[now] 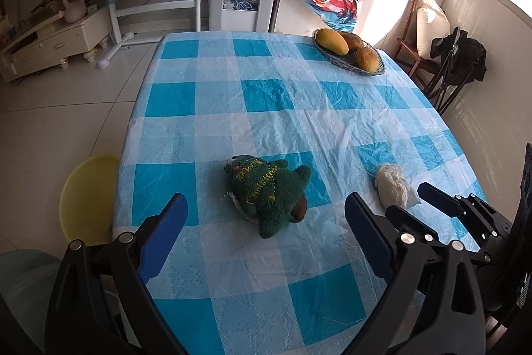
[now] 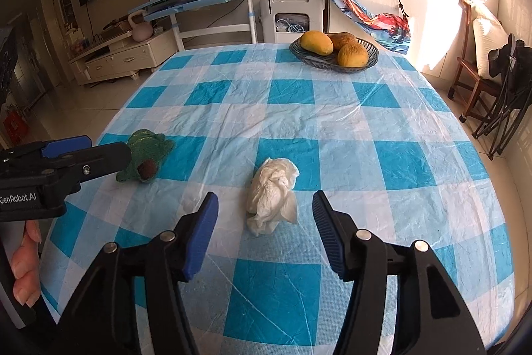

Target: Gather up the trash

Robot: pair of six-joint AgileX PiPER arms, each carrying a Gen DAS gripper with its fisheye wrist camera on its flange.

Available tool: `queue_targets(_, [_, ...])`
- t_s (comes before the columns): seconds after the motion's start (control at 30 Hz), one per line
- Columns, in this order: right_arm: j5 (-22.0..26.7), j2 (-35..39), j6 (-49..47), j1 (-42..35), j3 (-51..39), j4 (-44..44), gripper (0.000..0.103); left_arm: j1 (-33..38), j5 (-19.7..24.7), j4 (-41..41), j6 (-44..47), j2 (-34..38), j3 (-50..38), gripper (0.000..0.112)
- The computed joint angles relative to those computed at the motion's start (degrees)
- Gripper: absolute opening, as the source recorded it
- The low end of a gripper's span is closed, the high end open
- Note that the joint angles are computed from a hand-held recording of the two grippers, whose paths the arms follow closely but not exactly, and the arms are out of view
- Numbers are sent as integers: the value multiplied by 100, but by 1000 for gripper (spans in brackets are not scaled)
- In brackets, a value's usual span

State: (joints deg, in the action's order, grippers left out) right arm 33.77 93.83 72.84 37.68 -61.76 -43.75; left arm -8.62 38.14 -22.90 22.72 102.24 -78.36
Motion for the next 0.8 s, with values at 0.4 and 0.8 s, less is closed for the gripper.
queue_targets(0.4, [266, 173, -502, -124, -182, 564, 33, -599, -167, 1604, -1843, 545, -394, 92])
queue_targets(0.8, [141, 49, -322, -63, -96, 468, 15, -414, -274, 1071, -1688, 726, -575, 46])
